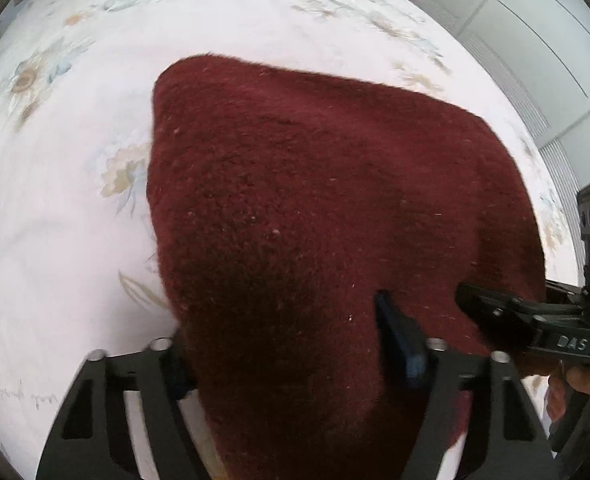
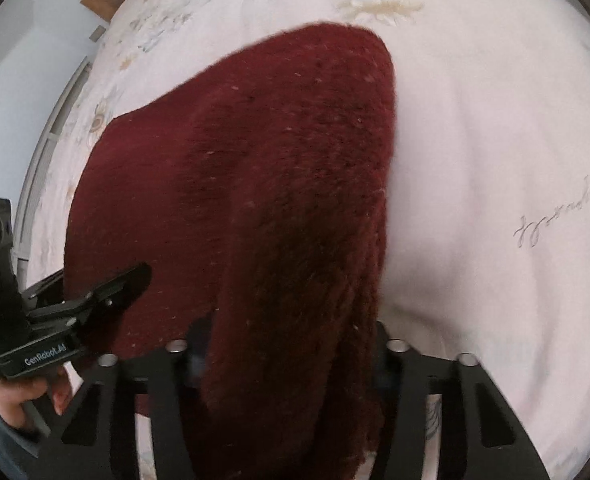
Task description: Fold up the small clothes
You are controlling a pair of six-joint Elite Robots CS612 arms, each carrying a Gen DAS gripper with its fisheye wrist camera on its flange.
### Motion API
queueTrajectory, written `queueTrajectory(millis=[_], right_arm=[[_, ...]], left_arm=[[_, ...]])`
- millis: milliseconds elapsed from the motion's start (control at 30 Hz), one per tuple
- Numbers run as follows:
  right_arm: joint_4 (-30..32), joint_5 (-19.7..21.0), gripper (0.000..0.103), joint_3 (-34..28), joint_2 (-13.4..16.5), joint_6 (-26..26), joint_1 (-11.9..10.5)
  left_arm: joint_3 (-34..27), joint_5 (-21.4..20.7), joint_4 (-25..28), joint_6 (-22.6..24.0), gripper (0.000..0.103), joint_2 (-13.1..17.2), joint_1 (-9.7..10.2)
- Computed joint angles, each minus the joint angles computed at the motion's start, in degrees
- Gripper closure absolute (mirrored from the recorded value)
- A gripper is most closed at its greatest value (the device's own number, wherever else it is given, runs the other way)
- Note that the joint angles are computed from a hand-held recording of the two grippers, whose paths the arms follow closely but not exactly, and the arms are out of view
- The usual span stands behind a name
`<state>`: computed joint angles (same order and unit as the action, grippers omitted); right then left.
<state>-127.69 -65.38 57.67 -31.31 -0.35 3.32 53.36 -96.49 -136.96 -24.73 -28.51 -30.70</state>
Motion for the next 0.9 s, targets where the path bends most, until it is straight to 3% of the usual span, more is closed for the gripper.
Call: queueTrajectory(millis=[133,367,633,833,900], right_arm=[[-4.23,0.81,0.061,2.24,-2.57,-0.01,0.24],[-7.57,2.24,0.061,1.46,-4.25,-1.06,2.48],[-5.59,0.45,0.061,-1.09,-2.09,-2.34,6.25],[-1.36,-2.75,0.058,-3.94,0.93,-2.92,7.65],[-2.12,-2.32,0.051,-3.79,1.10,-2.17,7.45]], left_arm=[[0.23,-3.61,-0.12,1.37,0.058,-1.38,1.02],[7.59,-0.62,-7.28,5.05,0.059,-7.61,2.12],[16.14,2.21,-12.04,4.87,0.059,-12.18,4.62],[19.44,1.12,-11.70,1.73,0.056,-11.24,5.72],[20.72,0.49,-14.18,-0.24,0.052,-10.97,6.02]])
